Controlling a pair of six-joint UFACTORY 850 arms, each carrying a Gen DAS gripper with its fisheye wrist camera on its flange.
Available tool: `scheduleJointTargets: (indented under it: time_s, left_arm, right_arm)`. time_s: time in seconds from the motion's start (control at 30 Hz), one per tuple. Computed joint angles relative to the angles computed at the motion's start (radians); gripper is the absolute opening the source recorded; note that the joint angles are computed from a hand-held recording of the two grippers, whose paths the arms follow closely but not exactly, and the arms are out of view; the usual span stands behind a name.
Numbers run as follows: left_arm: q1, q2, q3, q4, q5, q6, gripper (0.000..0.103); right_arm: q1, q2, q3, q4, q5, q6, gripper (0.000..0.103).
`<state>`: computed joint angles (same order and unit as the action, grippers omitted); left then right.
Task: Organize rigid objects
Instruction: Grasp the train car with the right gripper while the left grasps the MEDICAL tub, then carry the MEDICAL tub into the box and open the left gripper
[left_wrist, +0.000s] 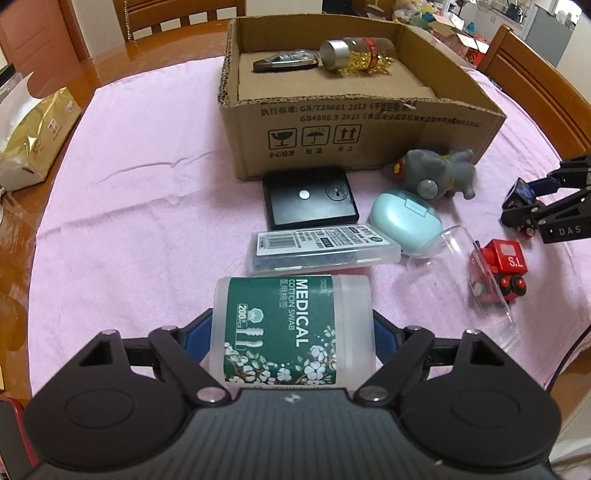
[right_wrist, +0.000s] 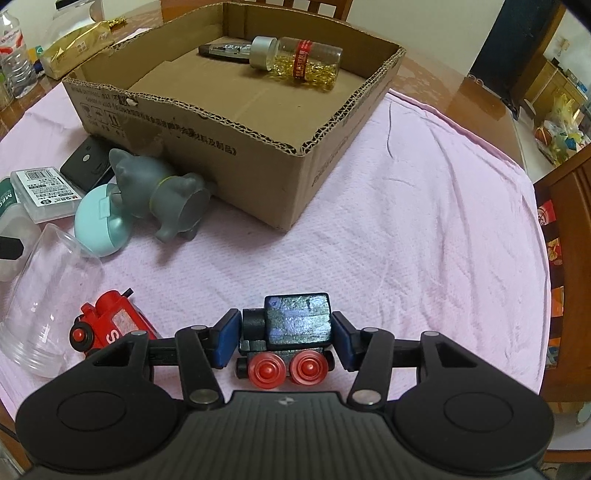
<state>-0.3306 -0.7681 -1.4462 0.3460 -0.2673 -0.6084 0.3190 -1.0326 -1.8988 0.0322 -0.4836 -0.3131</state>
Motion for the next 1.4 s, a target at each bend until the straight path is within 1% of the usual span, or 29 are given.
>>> scheduleJointTargets:
  time_s: [0.07, 0.13, 0.27, 0.47, 0.63, 0.87, 1.0, 1.1, 1.17, 1.3, 1.4]
  left_arm:
    - [0.0, -0.002, -0.006, 0.002, -0.007, 0.004, 0.083]
    - [0.001, -0.008, -0.019, -0.035, -0.025, 0.053, 0.083]
    - [0.001, -0.011, -0.025, -0.052, -0.035, 0.083, 0.082]
    - [-0.002, -0.001, -0.024, -0.019, -0.057, 0.063, 0.082]
    - [-0.004, 0.027, -0.006, -0.006, -0.059, 0.071, 0.082]
    - [-0.008, 0.073, 0.014, -0.008, -0.069, 0.129, 0.082]
    - [-0.01, 0.098, 0.02, -0.022, -0.071, 0.163, 0.082]
    - [-0.011, 0.116, 0.021, -0.066, -0.068, 0.225, 0.082]
    - [-0.013, 0.126, 0.02, -0.07, -0.064, 0.241, 0.082]
    - [-0.011, 0.132, -0.002, -0.076, -0.046, 0.266, 0.082]
    - [-0.007, 0.119, -0.04, -0.052, -0.029, 0.258, 0.082]
  right_arm:
    - [0.003, -0.004, -0.006, -0.004, -0.004, 0.002, 0.057]
    - [0.003, -0.009, -0.016, -0.01, -0.012, 0.003, 0.057]
    - [0.004, -0.005, -0.012, -0.015, -0.017, -0.004, 0.058]
    - [0.007, 0.002, -0.004, -0.023, -0.025, -0.018, 0.057]
    - [0.004, 0.013, 0.003, -0.01, -0.023, -0.03, 0.057]
    - [0.0, 0.054, 0.035, 0.029, -0.01, -0.086, 0.056]
    - [-0.004, 0.087, 0.063, 0.093, -0.008, -0.156, 0.056]
    - [-0.002, 0.108, 0.077, 0.13, -0.009, -0.201, 0.056]
    - [0.0, 0.124, 0.089, 0.151, -0.004, -0.23, 0.056]
    - [-0.001, 0.153, 0.1, 0.212, 0.001, -0.285, 0.056]
    - [-0.003, 0.165, 0.093, 0.281, 0.003, -0.337, 0.056]
